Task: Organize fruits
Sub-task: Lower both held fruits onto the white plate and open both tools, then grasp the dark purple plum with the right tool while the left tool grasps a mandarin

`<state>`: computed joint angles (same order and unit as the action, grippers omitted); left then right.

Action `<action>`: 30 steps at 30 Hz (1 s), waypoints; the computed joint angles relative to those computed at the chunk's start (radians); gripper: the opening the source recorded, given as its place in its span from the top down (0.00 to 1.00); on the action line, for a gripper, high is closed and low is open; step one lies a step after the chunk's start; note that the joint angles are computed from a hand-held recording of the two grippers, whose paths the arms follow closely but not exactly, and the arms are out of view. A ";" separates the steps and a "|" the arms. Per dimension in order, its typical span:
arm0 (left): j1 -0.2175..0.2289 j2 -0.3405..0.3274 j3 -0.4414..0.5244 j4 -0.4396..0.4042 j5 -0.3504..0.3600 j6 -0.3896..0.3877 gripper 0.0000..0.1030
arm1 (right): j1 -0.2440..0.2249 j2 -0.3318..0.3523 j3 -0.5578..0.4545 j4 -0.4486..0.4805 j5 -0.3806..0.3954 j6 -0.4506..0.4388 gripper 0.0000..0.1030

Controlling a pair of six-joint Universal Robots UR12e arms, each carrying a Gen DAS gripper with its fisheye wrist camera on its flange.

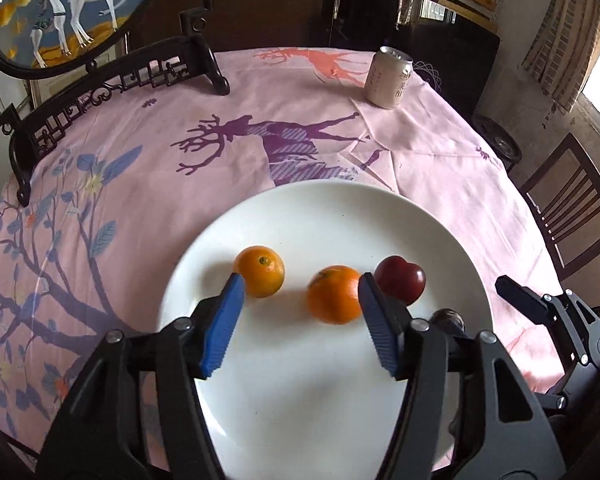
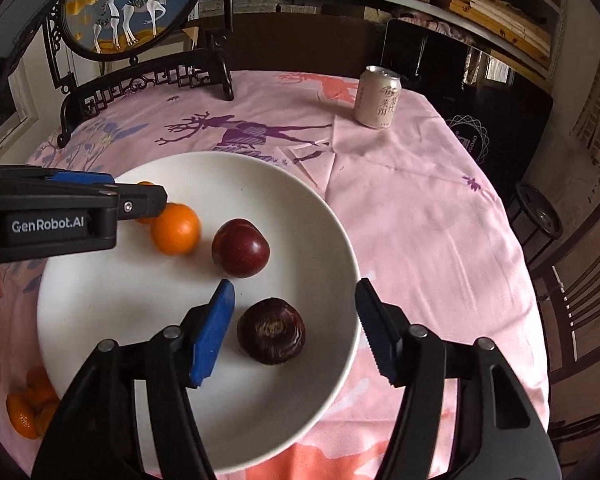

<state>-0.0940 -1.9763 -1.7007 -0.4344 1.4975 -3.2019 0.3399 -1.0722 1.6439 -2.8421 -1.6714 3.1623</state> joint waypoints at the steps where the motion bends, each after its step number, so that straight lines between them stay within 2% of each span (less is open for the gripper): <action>1: 0.005 0.024 -0.031 0.026 -0.004 0.002 0.40 | 0.000 -0.018 0.019 -0.013 0.003 0.000 0.39; 2: 0.009 0.051 -0.066 0.053 -0.001 0.000 0.33 | 0.003 -0.039 0.043 -0.029 -0.004 0.003 0.37; 3: 0.010 0.079 -0.104 0.083 0.013 -0.003 0.29 | 0.006 -0.061 0.072 -0.045 -0.011 0.008 0.31; 5: 0.008 0.136 -0.192 0.168 0.050 0.009 0.13 | 0.015 -0.110 0.139 -0.076 -0.026 0.035 0.23; 6: 0.003 0.163 -0.236 0.207 0.079 0.012 0.11 | 0.019 -0.132 0.173 -0.090 -0.026 0.052 0.16; 7: 0.002 0.187 -0.277 0.242 0.097 0.011 0.11 | 0.023 -0.153 0.208 -0.108 -0.018 0.068 0.13; 9: 0.002 0.228 -0.349 0.292 0.114 -0.002 0.11 | 0.033 -0.184 0.263 -0.141 -0.004 0.097 0.13; 13: 0.021 0.282 -0.439 0.310 0.098 -0.034 0.11 | 0.053 -0.217 0.316 -0.169 0.007 0.137 0.13; 24: 0.054 0.340 -0.529 0.318 0.115 -0.049 0.11 | 0.098 -0.235 0.334 -0.166 -0.035 0.099 0.13; 30: 0.068 0.354 -0.558 0.306 0.109 -0.042 0.11 | 0.102 -0.234 0.349 -0.104 -0.005 0.098 0.13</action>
